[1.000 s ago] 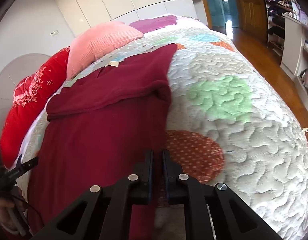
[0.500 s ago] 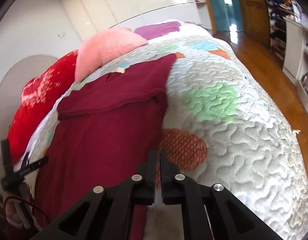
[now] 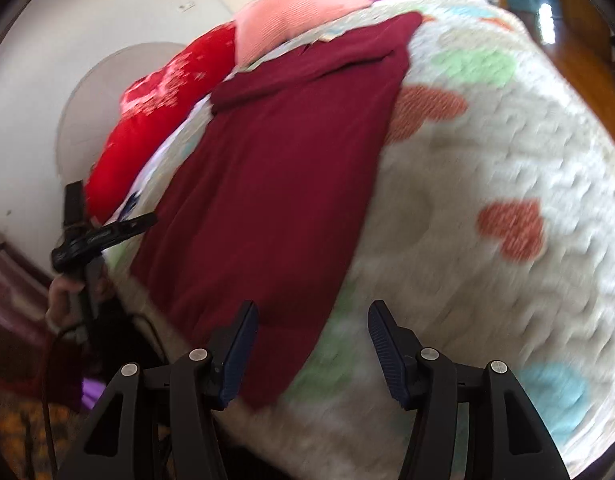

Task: Fold small clothes
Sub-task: 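Pull the hem toward the collar with the right tool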

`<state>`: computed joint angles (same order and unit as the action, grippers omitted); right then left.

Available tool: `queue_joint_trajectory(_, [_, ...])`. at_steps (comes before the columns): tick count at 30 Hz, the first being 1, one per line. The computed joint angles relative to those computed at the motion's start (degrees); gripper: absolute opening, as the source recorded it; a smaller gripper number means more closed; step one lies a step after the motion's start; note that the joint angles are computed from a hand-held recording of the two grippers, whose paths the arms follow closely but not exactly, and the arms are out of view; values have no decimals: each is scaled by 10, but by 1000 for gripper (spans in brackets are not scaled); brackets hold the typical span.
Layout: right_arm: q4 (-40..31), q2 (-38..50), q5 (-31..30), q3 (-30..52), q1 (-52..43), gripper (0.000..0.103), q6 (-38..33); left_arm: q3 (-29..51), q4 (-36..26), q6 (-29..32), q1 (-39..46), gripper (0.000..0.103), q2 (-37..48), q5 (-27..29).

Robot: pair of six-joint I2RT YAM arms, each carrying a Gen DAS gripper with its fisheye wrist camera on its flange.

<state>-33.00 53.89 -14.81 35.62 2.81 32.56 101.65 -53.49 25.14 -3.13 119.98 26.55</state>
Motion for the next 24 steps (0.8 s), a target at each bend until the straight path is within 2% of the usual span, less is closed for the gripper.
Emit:
queue_joint_trajectory(3, [18,-26,-10,-27,21,58,14,-24,-14,20,13,78,-12,7])
queue_joint_trajectory(6, [52,-39,-47,-51,26,58,28,-53,-9,40,21,78,-30,8])
queue_joint_trajectory(11, [116,-23,-55,-69,42,61,38,-94,22,44,16,79,-53,-6])
queue_joint_trajectory(18, [158,-26,-71,-86,39,61,59,-82,4,31,13,82,-44,-2])
queue_joint_trajectory(24, [216,-23,-86,-109,32,61,78,-67,-44,53,23,82,-38,29])
